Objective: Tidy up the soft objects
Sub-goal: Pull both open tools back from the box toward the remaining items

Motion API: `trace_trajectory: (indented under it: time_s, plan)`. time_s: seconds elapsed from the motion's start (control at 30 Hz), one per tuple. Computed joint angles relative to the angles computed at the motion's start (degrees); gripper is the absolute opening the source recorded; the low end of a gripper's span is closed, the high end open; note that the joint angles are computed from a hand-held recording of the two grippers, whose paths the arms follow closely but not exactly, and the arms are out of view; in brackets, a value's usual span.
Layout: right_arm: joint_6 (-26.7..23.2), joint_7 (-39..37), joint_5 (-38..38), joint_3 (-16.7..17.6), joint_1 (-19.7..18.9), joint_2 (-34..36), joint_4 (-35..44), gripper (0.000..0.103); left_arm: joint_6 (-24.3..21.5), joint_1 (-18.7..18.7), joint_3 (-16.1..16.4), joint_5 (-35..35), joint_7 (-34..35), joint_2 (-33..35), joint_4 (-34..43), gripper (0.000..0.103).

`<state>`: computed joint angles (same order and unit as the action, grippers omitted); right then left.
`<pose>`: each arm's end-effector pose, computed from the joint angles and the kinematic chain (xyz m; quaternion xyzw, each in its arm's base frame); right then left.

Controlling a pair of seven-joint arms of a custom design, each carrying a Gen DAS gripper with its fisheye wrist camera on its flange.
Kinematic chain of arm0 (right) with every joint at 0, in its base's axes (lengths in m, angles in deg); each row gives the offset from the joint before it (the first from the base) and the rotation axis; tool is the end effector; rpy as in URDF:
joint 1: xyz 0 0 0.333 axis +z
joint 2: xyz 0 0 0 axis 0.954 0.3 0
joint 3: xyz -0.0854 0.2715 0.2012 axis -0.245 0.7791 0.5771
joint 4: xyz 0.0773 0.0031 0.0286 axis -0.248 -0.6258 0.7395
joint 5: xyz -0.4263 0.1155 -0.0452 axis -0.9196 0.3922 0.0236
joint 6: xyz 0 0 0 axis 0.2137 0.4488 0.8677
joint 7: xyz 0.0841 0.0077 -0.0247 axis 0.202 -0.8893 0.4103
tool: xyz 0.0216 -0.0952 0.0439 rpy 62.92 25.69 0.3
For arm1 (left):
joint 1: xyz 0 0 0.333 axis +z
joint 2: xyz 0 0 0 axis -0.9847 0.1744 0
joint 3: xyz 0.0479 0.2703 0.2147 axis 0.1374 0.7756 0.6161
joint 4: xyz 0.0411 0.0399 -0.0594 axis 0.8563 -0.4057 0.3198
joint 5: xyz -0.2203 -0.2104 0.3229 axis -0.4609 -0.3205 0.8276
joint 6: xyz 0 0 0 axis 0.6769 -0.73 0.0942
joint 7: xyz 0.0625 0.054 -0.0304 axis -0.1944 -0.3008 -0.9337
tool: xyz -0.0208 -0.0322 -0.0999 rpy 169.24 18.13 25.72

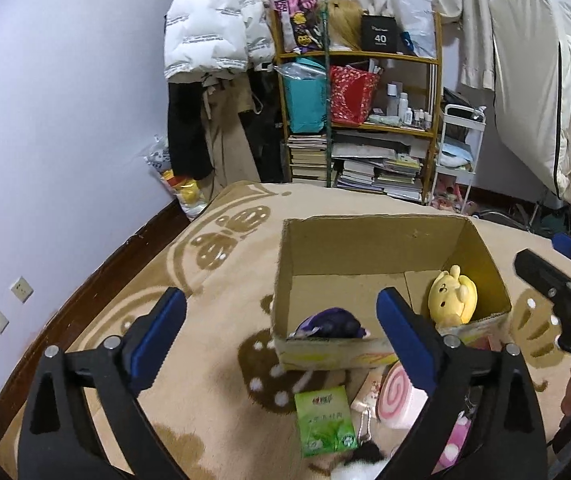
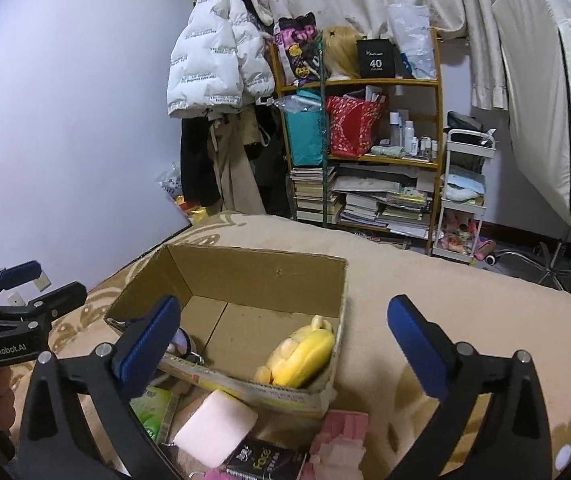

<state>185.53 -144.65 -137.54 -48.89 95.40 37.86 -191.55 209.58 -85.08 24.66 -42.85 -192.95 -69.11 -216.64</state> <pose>0.4172 0.3063 0.4831 -0.3877 0.7801 -0.3880 0.3012 0.5156 -0.0064 0.4797 -0.3754 0.8118 -0.3799 0.2361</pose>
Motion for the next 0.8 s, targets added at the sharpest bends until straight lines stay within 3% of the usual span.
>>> trace_trajectory:
  time_s: [0.33,0.43,0.53,0.8]
  plan:
    - [-5.1,0.7,5.7,2.3,2.4,-3.1,-0.9,0.103,-0.9,1.8,1.0,9.1,-6.0,-4.9,-4.0,0.099]
    - [-5.7,1.2,6.6,2.9,2.9,-3.5,-1.0,0.103,2.0,1.9,0.9,11.6,-8.1,-5.8,-5.4,0.099]
    - [-6.7,1.4,7.7,3.3,3.5,-3.3,-0.8,0.103,0.9,2.3,1.7,15.3,-11.1,-6.6,-6.0,0.099]
    - [-6.2,1.7,10.8,3.1,4.7,-3.1,-1.4,0.103,-0.1,2.1,3.3,19.8,-13.6,-7.5,-7.6,0.099]
